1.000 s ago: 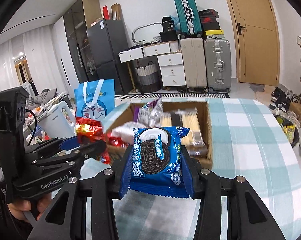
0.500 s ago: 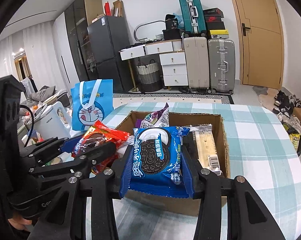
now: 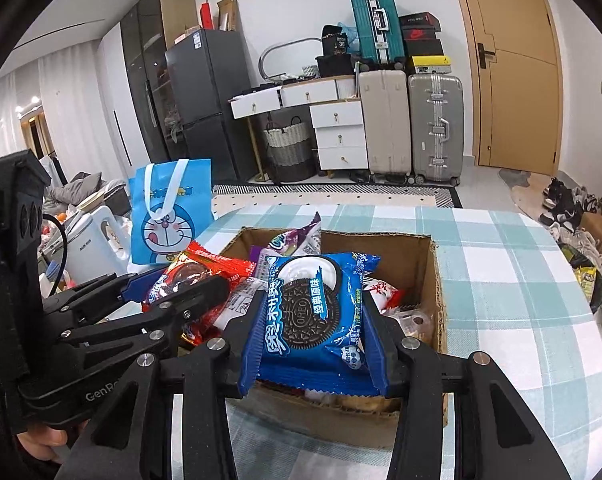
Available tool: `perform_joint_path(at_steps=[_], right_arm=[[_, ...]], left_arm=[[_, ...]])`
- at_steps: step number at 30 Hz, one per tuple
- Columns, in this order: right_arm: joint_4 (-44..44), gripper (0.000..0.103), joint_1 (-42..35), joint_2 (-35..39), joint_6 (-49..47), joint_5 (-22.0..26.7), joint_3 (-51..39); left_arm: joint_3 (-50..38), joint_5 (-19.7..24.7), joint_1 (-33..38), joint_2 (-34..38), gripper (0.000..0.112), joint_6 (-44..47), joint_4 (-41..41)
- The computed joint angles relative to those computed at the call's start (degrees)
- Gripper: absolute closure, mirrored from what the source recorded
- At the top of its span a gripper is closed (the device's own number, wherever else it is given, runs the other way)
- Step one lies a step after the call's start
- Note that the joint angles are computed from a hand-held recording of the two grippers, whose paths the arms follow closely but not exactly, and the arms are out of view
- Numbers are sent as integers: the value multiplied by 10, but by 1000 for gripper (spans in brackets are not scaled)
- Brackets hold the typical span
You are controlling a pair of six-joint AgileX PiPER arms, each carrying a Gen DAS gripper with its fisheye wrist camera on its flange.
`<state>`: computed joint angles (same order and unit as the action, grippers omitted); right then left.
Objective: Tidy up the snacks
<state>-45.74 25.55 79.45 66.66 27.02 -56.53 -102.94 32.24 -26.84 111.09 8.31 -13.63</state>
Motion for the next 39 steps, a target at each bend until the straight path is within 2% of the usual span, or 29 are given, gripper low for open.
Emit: perform_joint_path(at_steps=[3, 5, 8, 10, 12, 15, 19, 20, 22, 23, 26, 33, 39], right_arm=[[27, 59, -13, 11, -26, -10, -7], [34, 55, -16, 15, -36, -12, -10], [-1, 45, -9, 9, -8, -10, -2], [-36, 32, -4, -6, 30, -9, 15], [-56, 25, -1, -27, 55, -12, 34], [-91, 15, 9, -56, 96, -1, 61], [-109, 2, 22, -94, 126, 7, 94], [-112, 2, 24, -102, 134, 6, 101], [-127, 1, 33, -122, 154, 7, 118], [-142, 1, 41, -130, 170, 12, 125], [-185, 1, 77, -148, 209, 45, 143], [-240, 1, 164, -180, 272, 111, 176], [-295, 1, 234, -189, 349, 160, 218]], left_arm=[[-30, 13, -2, 24, 70, -8, 11], [-41, 19, -3, 36, 70, -7, 16], [-31, 9, -3, 34, 70, -1, 15], [-21, 5, -1, 26, 68, 3, 12], [-9, 1, 4, 16, 50, 8, 7], [35, -30, 11, -13, 28, 22, -11], [80, -43, 22, -49, 26, 74, -54], [92, -45, 22, -59, 24, 76, -54], [124, -59, 22, -84, 13, 88, -61], [153, -79, 22, -104, 10, 99, -71], [198, -98, 26, -137, 10, 146, -113], [297, -136, 12, -204, 10, 162, -117], [379, -195, 2, -231, 10, 239, -193]])
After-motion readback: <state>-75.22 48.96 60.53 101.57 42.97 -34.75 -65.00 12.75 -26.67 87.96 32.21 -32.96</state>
